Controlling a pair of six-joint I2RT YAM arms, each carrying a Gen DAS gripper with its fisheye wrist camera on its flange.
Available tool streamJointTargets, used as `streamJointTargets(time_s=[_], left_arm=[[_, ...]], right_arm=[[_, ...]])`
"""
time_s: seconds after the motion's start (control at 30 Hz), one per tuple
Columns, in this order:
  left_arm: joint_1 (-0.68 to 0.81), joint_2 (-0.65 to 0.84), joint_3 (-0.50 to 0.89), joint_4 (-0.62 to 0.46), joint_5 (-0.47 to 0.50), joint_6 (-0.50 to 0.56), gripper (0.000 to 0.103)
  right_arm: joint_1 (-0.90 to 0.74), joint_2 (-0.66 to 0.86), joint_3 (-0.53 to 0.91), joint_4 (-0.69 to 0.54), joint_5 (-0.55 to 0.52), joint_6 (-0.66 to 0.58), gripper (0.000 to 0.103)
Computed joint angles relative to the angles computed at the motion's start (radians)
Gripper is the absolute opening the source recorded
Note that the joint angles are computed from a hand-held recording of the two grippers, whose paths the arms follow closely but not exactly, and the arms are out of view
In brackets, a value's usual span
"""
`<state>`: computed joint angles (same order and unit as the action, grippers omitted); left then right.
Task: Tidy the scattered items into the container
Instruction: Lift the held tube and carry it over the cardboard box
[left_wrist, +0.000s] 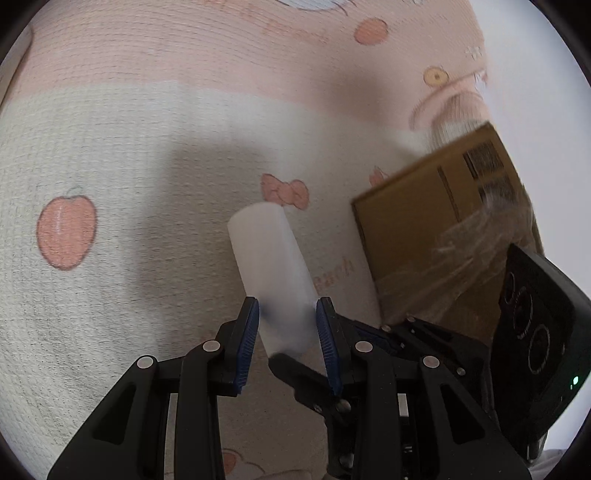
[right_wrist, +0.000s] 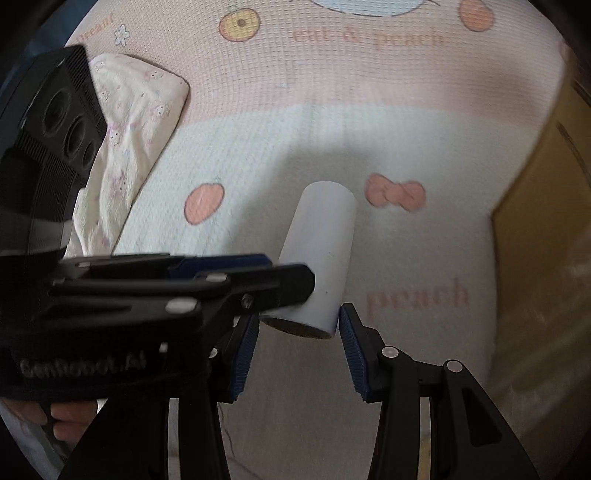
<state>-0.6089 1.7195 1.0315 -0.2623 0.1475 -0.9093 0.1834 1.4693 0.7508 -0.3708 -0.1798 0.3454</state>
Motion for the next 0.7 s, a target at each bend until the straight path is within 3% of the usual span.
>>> streamJointTargets(time_s=[0.27,0.7], left_arm=[[0.033,0.046,-0.005,0.083,0.052,-0.065,0.041],[0.062,0.099,-0.008,0.167,0.120,-0.107,0.041]], right_arm=[[-0.045,-0.049,-0.040,0.004,-0.037,0.028,0.043],[-0.035,0.064,0.034,0.000,-0.027,0.071,0.043]])
